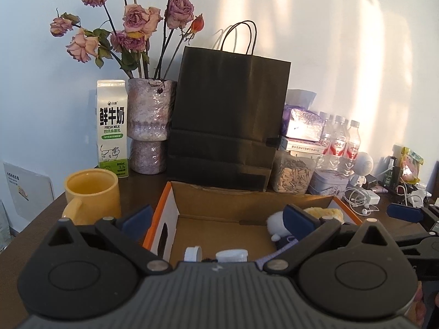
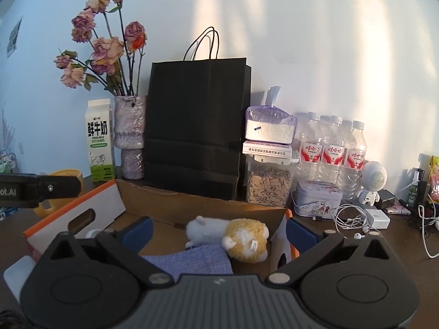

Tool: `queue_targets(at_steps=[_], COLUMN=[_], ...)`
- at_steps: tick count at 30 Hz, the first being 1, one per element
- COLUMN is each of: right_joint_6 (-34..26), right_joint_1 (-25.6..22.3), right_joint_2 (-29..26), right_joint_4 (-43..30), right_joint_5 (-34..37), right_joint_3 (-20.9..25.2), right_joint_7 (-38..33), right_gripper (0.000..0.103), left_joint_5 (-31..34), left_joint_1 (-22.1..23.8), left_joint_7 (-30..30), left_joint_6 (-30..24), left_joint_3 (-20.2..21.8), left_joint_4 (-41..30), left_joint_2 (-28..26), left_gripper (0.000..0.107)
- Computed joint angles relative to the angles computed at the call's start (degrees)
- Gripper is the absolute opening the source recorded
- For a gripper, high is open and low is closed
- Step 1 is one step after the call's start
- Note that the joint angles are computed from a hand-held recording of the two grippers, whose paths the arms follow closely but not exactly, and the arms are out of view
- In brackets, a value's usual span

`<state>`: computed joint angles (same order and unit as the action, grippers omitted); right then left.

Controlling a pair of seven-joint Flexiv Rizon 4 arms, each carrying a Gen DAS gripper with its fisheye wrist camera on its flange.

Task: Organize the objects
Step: 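Lower the plush toy and cap into the box and open both tools, then withdraw both tools back over the table, right tool toward the orange item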

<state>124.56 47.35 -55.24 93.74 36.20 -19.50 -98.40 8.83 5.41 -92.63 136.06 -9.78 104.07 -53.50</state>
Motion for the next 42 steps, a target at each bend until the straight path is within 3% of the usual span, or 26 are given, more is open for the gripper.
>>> queue_targets(at_steps=[12,26,34,42], right_joint_6=[5.39,10.8,12.49,11.74], right_joint_1=[0.92,0.31,-0.46,0.09], right_joint_2=[4.69,9.34,9.14,8.01], right_joint_4=[7.5,16.7,21.84,24.58], right_joint_5=[2.41,6.4,5.52,4.26], right_joint_3=[4.35,12.67,16.72,17.02], right_joint_7=[-4.34,-9.39,-7.28,-4.19], right_gripper=[0.103,0.103,0.103,0.103], left_joint_5=[1.05,3.44,6.01,7.74], left_joint_1=[0.19,1.36,3.33,5.7], left_joint_7=[-0.41,-0.33,0.74,1.66], left_joint_6=[5.09,11.1,11.59,11.18], left_joint_3=[1.78,3.92,4.66,4.43], left_joint_4=[9.05,19.73,24.09,26.08], left_joint_2=[4.03,7.19,6.15,5.04], left_gripper=[0.103,0.103,0.103,0.103])
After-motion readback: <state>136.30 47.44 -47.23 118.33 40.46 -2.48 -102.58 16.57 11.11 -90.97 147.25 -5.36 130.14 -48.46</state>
